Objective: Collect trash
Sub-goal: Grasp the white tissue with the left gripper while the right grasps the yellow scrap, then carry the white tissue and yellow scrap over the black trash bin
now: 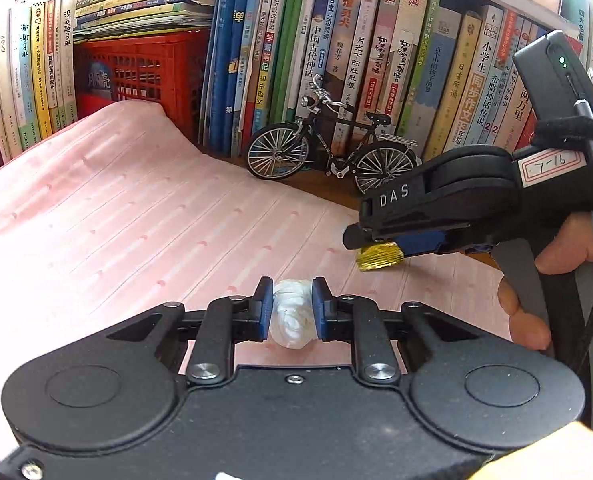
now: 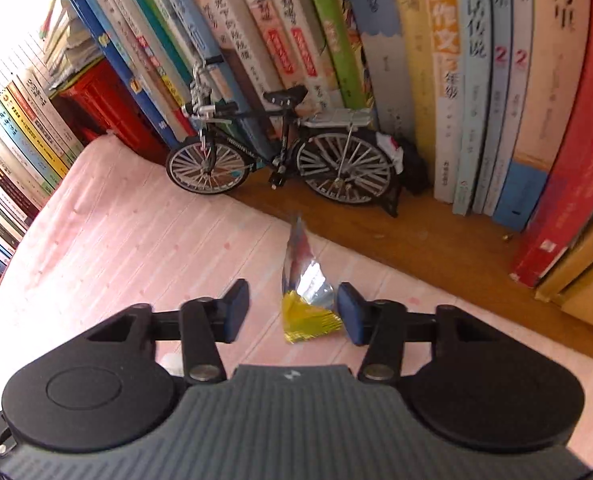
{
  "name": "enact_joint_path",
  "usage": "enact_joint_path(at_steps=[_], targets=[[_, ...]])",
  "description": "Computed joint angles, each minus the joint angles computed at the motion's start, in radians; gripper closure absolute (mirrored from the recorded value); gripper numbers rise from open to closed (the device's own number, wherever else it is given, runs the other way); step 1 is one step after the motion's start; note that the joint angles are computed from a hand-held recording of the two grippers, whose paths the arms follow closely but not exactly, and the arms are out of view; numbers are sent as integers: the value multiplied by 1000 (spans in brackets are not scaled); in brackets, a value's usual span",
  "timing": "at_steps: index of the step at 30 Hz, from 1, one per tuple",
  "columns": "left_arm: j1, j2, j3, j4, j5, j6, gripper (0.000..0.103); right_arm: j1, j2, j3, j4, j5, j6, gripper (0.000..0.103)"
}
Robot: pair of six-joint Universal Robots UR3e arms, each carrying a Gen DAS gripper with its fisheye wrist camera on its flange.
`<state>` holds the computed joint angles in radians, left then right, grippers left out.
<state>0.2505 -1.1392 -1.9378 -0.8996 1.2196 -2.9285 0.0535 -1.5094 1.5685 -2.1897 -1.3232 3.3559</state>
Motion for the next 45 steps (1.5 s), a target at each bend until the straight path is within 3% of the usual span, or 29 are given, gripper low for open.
enact_joint_path(at_steps=[2,8,9,10,17,19,22,23,30,31,33,44,45], targets=[[19,16,-2,-18,-15,12,84,14,3,8,-17,-13,11,75],[77,65,-1,-79,-63,59,84,7,-46,67,-50,0,40,82],[90,74,-1,-92,-73,69,84,3,-60,74,-41,4,44,91],[101,80,4,-107,-84,76,84,-1,-70,80,-36,8,49,92],[201,145,19,-220,-161,151,84,-7,-135,101,2,-3,35,88],[232,167,17,-248,-180,176,84,10,-135,95,-4,-26,36,78],[279,196,13,-287,-202,210,84,54,-101,72,-22,-77,28,44],[295,204,14,-303,-209,219,84,72,-84,59,-20,-103,29,43],[389,254,9,-392,-247,283,84,185,14,6,-37,-286,52,43],[400,262,9,-405,-253,292,84,192,14,6,-38,-294,46,55],[415,270,12,-427,-259,302,84,206,15,1,-33,-309,38,66],[449,295,65,-521,-271,341,84,210,-61,41,-21,-274,46,71],[462,302,77,-550,-278,354,84,214,-72,41,-13,-274,50,75]])
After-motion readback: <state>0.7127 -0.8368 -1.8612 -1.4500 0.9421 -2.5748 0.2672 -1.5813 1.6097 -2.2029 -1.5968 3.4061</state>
